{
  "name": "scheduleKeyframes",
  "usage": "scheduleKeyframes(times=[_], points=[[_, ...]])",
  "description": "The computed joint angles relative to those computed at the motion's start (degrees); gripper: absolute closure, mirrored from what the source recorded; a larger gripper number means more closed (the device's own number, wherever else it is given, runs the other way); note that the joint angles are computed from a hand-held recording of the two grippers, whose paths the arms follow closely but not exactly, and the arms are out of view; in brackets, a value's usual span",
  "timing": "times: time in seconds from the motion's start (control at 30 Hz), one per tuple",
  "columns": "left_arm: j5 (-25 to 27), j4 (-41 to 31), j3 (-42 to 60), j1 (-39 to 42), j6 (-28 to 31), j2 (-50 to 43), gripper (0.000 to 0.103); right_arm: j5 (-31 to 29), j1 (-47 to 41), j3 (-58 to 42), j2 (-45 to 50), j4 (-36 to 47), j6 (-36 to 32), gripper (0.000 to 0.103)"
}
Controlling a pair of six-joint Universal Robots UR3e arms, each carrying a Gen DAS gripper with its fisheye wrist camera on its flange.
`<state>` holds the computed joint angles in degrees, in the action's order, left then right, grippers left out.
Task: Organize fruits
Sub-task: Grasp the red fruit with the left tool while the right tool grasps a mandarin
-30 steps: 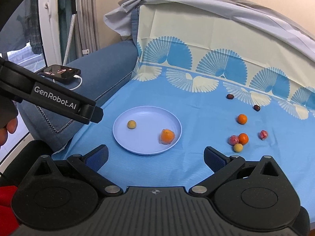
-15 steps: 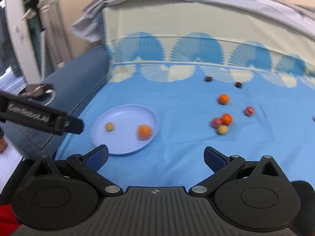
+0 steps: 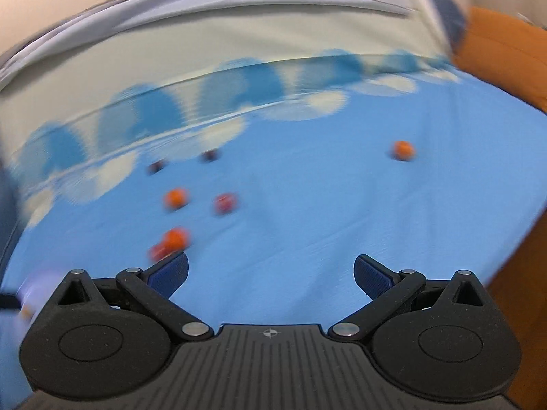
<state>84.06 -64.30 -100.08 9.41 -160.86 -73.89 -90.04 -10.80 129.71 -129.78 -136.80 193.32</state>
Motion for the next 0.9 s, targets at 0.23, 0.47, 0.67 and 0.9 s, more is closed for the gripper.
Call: scheduleKeyframes(times=[0.23, 0.47, 0.67, 0.9], points=[[3.68, 4.27, 17.29, -11.84, -5.58, -25.69, 0.0, 2.4, -16.51, 2.74, 16.57, -17.51, -4.87, 0.001], [8.7, -2.19, 41.67, -17.9, -6.54, -50.98, 0.0, -2.52, -18.97, -8.12, 48.34, -38.53, -6.03, 0.001], [8.41, -8.35, 56.22, -18.33, -7.31, -62.79, 0.0, -6.61, -18.33, -23.6, 69.3, -46.67, -9.61, 0.001], [4.93, -20.11, 73.31, -16.56, -7.15, -73.46, 0.0, -8.76, -18.91, -40.16, 84.07, -41.39, -12.1, 0.001]])
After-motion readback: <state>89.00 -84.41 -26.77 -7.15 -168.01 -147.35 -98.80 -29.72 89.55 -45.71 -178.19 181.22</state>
